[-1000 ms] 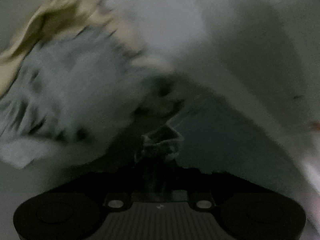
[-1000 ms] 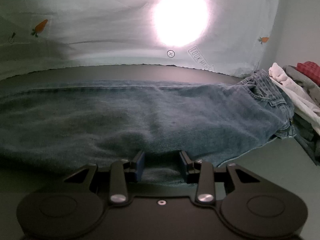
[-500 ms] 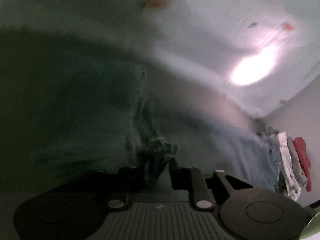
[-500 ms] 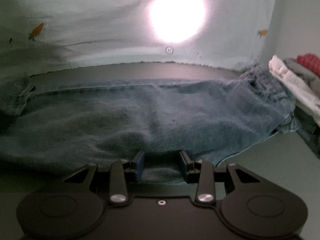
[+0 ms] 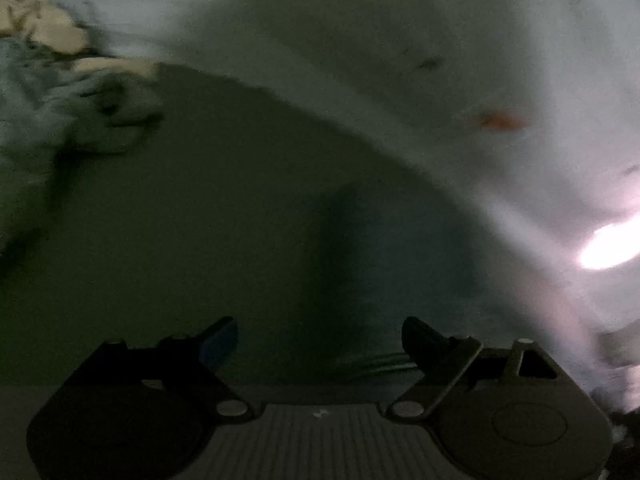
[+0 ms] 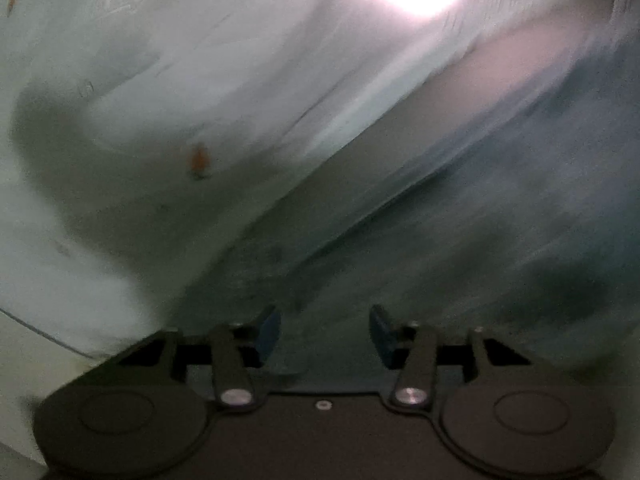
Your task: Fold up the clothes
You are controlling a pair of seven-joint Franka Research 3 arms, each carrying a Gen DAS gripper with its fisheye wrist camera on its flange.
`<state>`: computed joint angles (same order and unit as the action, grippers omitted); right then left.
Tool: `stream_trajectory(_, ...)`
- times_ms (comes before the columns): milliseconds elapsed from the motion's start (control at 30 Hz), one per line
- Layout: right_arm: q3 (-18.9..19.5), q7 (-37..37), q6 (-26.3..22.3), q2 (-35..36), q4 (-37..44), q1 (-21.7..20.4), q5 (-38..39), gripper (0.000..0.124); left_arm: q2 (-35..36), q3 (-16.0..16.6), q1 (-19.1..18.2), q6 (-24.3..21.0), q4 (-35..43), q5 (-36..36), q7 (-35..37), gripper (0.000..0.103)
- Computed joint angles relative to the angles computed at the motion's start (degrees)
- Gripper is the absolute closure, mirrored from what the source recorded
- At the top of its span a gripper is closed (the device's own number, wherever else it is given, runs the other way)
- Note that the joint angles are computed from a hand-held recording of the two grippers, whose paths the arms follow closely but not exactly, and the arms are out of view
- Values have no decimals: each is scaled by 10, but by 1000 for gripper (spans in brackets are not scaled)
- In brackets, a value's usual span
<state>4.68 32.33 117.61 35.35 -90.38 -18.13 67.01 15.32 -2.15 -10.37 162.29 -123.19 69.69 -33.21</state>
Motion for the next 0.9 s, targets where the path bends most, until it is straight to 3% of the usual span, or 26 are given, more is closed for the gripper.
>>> stream_trajectory(33, 3, 9, -11, 10, 10, 5, -6, 85, 6, -7, 5, -10, 3, -28, 34, 14)
stream_trajectory(133, 9, 17, -17, 36, 39, 29, -40, 85, 21, -4, 2, -6, 7, -50, 47, 14)
stream_trajectory(400, 27, 69, 8, 96, 109, 70, -103, 71, 35, -2, -19, -56, 25, -94, 123, 9)
stream_trajectory(567, 45, 27, -15, 107, 124, 70, -128, 60, 51, -7, -24, -85, 46, -127, 168, 1)
stream_trajectory(600, 46, 22, -21, 110, 130, 72, -134, 63, 53, -8, -25, -93, 51, -137, 179, 1)
stream_trajectory(667, 42, 29, -38, 119, 149, 79, -155, 105, 57, -9, -28, -106, 58, -151, 198, 1)
stream_trajectory(900, 61, -87, 2, 64, 84, 55, -104, 111, 60, -16, -29, -156, 87, -222, 287, 1)
